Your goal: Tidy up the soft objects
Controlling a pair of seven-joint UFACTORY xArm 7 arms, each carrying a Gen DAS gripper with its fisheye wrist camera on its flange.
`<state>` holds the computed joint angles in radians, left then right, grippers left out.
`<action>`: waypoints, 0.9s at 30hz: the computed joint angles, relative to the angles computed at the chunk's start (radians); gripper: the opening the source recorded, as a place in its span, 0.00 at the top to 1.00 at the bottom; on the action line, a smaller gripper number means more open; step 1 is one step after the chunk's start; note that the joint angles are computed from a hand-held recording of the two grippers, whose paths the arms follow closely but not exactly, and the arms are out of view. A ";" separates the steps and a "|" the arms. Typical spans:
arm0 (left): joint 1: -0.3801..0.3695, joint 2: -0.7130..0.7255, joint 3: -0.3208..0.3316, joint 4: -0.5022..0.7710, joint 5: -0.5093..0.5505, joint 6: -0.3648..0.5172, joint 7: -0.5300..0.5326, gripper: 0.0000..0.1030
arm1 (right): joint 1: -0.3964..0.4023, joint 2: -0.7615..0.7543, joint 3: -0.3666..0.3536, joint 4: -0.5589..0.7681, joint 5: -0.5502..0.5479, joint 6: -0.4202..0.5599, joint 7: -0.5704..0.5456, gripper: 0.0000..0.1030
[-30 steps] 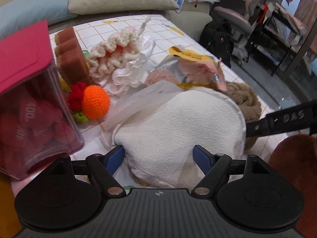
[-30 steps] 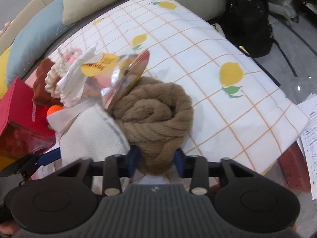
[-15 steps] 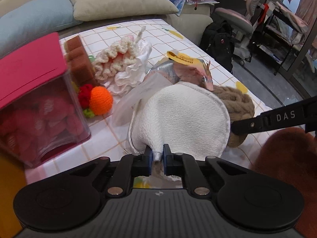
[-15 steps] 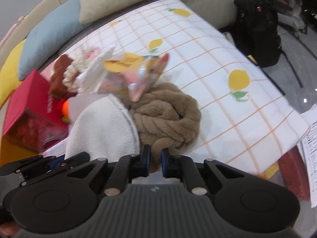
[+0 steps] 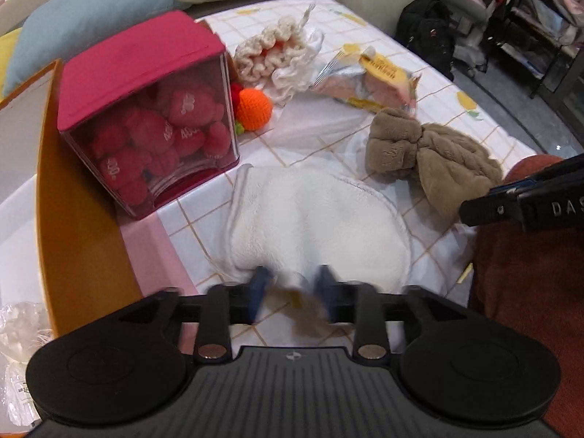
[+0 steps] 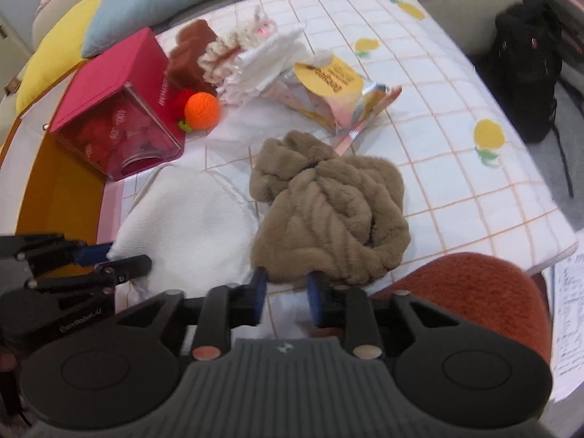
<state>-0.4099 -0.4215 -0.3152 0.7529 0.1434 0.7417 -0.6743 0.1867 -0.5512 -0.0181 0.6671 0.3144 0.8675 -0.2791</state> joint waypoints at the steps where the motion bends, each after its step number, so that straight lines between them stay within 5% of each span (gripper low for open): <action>1: -0.003 -0.011 0.001 -0.005 0.002 -0.004 0.005 0.31 | 0.003 -0.019 -0.002 -0.010 -0.003 -0.008 -0.018 0.56; 3: -0.002 -0.031 -0.004 -0.009 0.014 -0.014 0.010 0.18 | -0.002 -0.080 0.015 -0.049 -0.044 -0.058 -0.047 0.46; 7: 0.015 -0.039 -0.026 -0.014 0.059 -0.062 0.000 0.13 | -0.005 -0.146 0.035 -0.112 -0.139 -0.184 -0.099 0.24; 12: 0.060 0.050 -0.030 0.022 0.109 -0.084 -0.032 0.10 | 0.000 -0.013 0.024 -0.061 -0.148 -0.250 -0.079 0.13; 15: 0.069 0.116 -0.021 0.052 0.150 -0.078 -0.035 0.10 | -0.016 0.081 0.048 -0.013 -0.172 -0.249 -0.035 0.13; 20: 0.033 0.175 0.035 0.054 0.057 -0.100 -0.017 0.10 | -0.009 0.197 0.034 0.069 -0.138 -0.167 -0.021 0.14; 27: 0.003 0.199 0.046 0.049 -0.013 -0.139 -0.023 0.07 | -0.015 0.298 0.019 0.150 -0.029 -0.062 -0.050 0.30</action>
